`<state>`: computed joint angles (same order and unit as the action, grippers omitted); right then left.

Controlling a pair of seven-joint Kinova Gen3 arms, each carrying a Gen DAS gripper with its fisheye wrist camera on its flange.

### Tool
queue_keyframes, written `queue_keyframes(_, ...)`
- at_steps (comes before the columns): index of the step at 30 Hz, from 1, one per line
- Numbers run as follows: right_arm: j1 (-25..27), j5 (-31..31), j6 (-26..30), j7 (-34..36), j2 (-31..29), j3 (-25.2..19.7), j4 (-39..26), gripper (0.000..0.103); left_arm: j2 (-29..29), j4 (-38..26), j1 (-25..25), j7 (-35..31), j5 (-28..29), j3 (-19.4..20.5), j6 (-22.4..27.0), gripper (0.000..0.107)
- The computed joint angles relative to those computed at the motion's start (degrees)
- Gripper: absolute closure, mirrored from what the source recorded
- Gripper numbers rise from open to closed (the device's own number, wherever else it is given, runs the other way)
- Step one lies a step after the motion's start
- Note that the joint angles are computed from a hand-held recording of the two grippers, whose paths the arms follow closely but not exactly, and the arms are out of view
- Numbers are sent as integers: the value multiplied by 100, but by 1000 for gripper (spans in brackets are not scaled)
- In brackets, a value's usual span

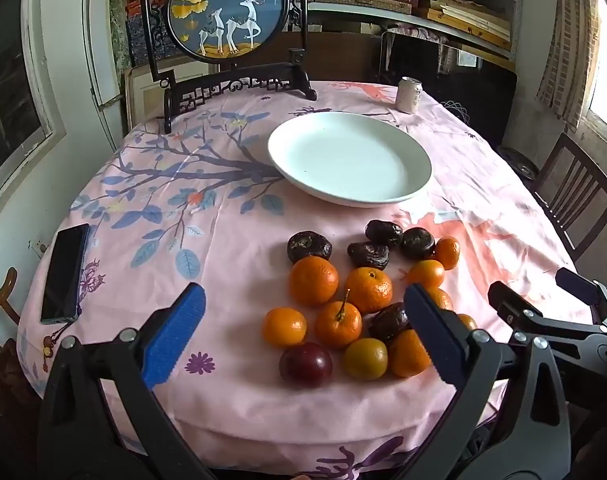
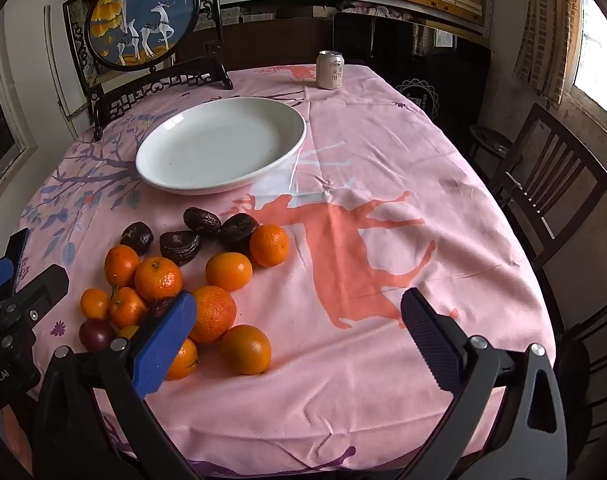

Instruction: Organize fruits

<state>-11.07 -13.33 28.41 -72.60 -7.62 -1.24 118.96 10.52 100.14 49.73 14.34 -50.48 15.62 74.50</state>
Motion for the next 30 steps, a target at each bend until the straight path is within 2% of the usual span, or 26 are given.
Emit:
queue_keyframes(5,0,-15,10,9,6,11,-2,1,77,-81,39,-139,-28,20,157,7)
queue_keyframes(30,3,-132,23,103,8,28,7,1,78,-68,53,-123,-6,-43,70,7)
